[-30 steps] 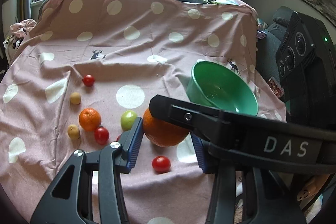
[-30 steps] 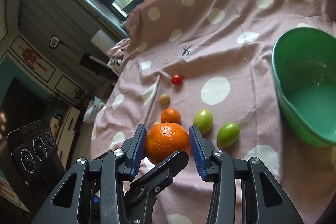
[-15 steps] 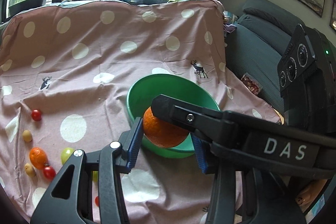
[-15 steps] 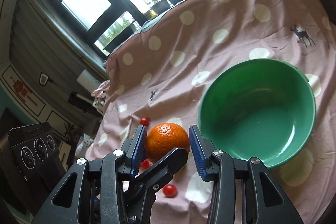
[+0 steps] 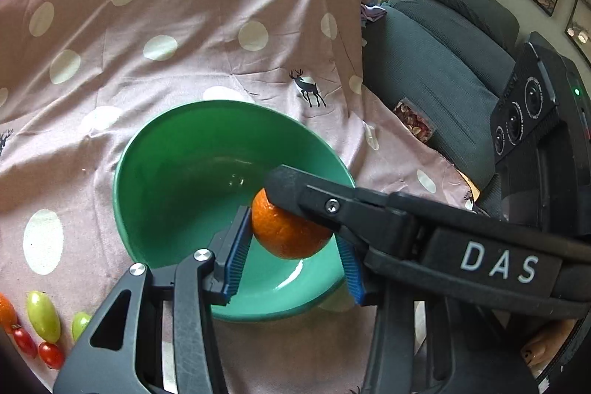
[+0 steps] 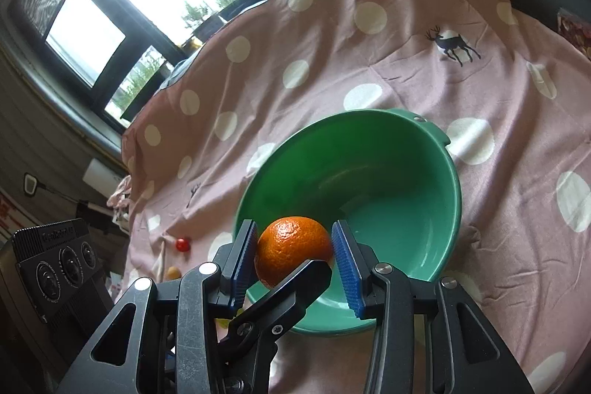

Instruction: Organize fruits

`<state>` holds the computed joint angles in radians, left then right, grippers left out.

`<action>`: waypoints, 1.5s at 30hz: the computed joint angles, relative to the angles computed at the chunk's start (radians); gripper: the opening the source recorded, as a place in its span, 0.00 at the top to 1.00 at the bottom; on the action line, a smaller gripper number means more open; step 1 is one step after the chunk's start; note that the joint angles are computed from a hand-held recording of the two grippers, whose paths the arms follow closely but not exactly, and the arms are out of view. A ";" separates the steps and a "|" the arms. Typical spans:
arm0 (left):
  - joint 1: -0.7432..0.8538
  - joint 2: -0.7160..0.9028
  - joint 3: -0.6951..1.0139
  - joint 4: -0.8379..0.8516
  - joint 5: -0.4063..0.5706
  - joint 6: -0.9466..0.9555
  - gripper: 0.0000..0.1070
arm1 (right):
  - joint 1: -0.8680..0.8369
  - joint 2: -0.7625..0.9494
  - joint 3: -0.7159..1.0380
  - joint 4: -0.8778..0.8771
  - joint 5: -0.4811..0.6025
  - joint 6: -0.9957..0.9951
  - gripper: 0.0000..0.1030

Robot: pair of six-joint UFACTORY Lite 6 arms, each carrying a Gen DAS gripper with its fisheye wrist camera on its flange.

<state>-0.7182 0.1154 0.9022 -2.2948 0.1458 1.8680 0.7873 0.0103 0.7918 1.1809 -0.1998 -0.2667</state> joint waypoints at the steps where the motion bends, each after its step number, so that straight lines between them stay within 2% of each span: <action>1: 0.002 0.020 0.015 0.047 0.005 -0.047 0.58 | -0.015 0.002 -0.005 -0.030 0.012 0.034 0.56; 4: 0.008 0.071 0.052 0.159 0.024 -0.164 0.58 | -0.048 0.015 -0.014 -0.122 0.036 0.133 0.56; 10: 0.018 0.125 0.081 0.240 0.058 -0.250 0.58 | -0.076 0.029 -0.020 -0.101 0.055 0.125 0.56; 15: 0.029 0.161 0.101 0.310 0.073 -0.326 0.58 | -0.099 0.062 -0.004 -0.174 0.083 0.198 0.56; 20: 0.031 0.174 0.113 0.409 0.078 -0.432 0.58 | -0.100 0.081 0.012 -0.033 0.094 0.061 0.56; 23: 0.052 0.193 0.135 0.552 0.125 -0.586 0.58 | -0.096 0.086 0.021 0.161 0.091 -0.131 0.56; 26: 0.058 0.193 0.131 0.595 0.135 -0.640 0.58 | -0.094 0.090 0.029 0.323 0.088 -0.293 0.56; 29: 0.060 0.191 0.128 0.624 0.141 -0.679 0.58 | -0.099 0.098 0.032 0.297 0.103 -0.271 0.56; 33: 0.049 0.188 0.140 0.737 0.108 -0.798 0.58 | -0.093 0.107 0.045 0.371 0.095 -0.349 0.56; 35: 0.039 0.185 0.142 0.798 0.080 -0.857 0.58 | -0.088 0.114 0.054 0.466 0.084 -0.443 0.56; 39: 0.043 0.179 0.134 0.813 0.073 -0.866 0.57 | -0.078 0.128 0.073 0.633 0.047 -0.607 0.56; 43: 0.033 0.168 0.128 0.911 0.038 -0.951 0.57 | -0.084 0.126 0.065 0.563 0.053 -0.533 0.56; 44: 0.030 0.162 0.125 0.940 0.026 -0.981 0.54 | -0.085 0.124 0.061 0.550 0.053 -0.519 0.56; 45: 0.026 0.152 0.117 0.951 0.008 -0.998 0.41 | -0.085 0.122 0.060 0.535 0.051 -0.506 0.56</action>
<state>-0.6919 0.2672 1.0196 -1.3439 0.1539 0.8695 0.7024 0.1323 0.8513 1.7162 -0.1484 -0.7724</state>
